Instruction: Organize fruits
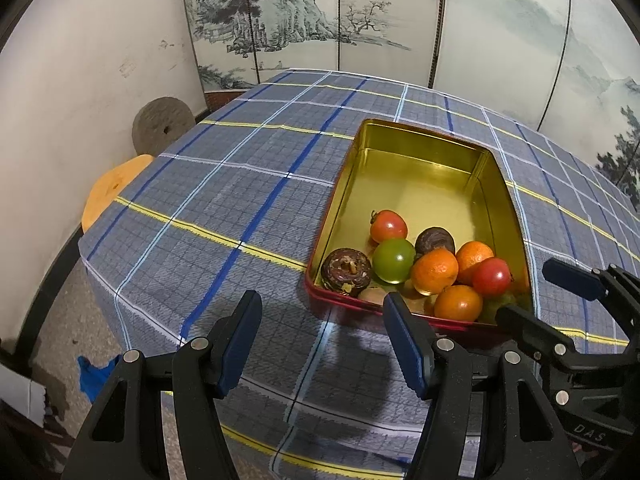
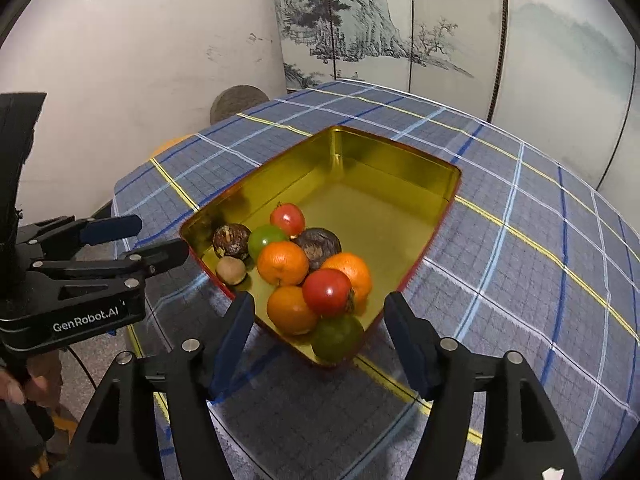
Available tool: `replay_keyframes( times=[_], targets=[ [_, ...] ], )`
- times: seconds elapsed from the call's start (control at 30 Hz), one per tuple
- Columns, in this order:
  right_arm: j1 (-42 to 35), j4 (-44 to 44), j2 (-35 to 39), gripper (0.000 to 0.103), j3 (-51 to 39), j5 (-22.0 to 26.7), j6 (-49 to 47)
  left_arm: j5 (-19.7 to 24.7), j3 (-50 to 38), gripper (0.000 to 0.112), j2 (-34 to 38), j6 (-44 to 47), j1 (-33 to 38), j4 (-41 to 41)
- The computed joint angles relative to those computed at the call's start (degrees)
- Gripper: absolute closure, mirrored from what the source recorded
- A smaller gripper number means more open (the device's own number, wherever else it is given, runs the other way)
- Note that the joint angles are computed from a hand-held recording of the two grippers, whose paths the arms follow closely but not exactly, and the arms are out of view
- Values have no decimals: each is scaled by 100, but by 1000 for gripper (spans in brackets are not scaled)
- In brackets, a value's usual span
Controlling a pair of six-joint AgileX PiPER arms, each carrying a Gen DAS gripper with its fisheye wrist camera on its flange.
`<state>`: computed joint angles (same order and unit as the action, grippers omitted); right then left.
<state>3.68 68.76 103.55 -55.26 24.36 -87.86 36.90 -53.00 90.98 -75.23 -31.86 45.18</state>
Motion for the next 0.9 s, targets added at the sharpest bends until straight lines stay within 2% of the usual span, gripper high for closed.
replay_keyframes(
  times=[0.33,0.47,0.9],
  targets=[
    [-36,-461,3,37,33,-6,629,63,-52,48,31,-48,-105,32],
    [-23,-479,-30,30,76,-79,704,77,-63,48,38,-54,-121,40],
    [-32,-728,29,29,35,-133,1027,114,-117,48,81,-25,-165,2]
  ],
)
